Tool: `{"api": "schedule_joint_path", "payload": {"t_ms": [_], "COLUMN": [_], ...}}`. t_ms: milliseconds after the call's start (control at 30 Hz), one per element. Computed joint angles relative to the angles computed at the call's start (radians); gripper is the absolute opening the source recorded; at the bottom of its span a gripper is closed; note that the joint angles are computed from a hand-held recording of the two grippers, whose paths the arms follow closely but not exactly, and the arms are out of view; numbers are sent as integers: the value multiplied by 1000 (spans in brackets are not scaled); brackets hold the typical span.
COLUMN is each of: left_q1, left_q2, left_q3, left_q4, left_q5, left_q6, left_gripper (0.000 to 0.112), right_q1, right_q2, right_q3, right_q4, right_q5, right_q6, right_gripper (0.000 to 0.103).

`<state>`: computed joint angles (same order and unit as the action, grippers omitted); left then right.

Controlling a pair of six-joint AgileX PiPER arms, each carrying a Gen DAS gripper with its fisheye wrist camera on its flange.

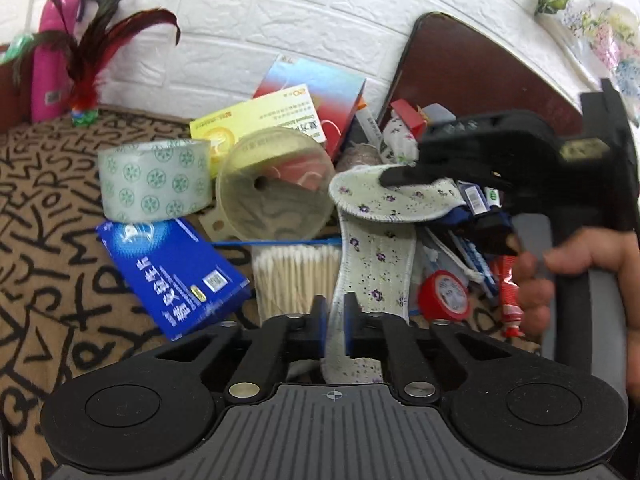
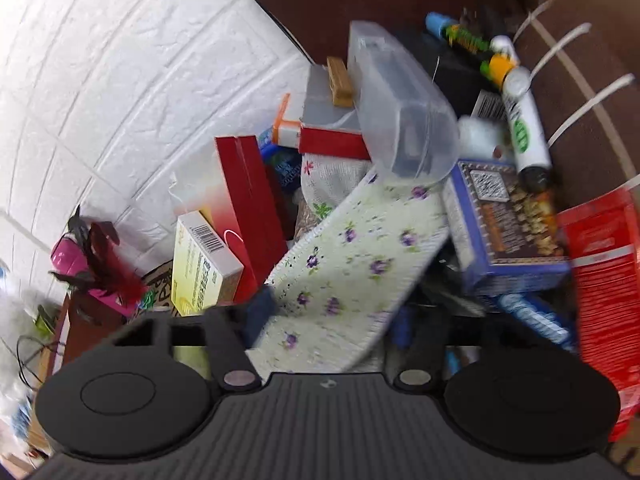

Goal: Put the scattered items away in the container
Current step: 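Pull the floral white insoles out of the pile with the left gripper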

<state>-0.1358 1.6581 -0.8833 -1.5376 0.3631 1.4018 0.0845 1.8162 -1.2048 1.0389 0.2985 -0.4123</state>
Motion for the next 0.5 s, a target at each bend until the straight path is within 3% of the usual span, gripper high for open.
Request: {"api": "schedule_joint_path", "payload": {"t_ms": [33, 67, 167, 333, 500], "left_q1": [10, 17, 19, 46, 103], "left_q2": [-7, -15, -49, -146, -233], "left_q3": [7, 16, 65, 175, 258], "left_q4": [31, 53, 83, 154, 251], "left_q5": [35, 65, 113, 171, 251], "left_q6": [-31, -52, -80, -113, -167], "left_gripper": [0, 0, 0, 0, 0], "right_q1": [-5, -13, -44, -113, -266], "right_q2": [-25, -50, -126, -285, -474], "right_q3": [28, 58, 144, 291, 440], "right_q4": [24, 58, 162, 177, 36], "right_q5": [-1, 7, 49, 136, 328], "right_q6": [-43, -97, -260, -388, -467], "right_gripper": [40, 28, 14, 11, 4]}}
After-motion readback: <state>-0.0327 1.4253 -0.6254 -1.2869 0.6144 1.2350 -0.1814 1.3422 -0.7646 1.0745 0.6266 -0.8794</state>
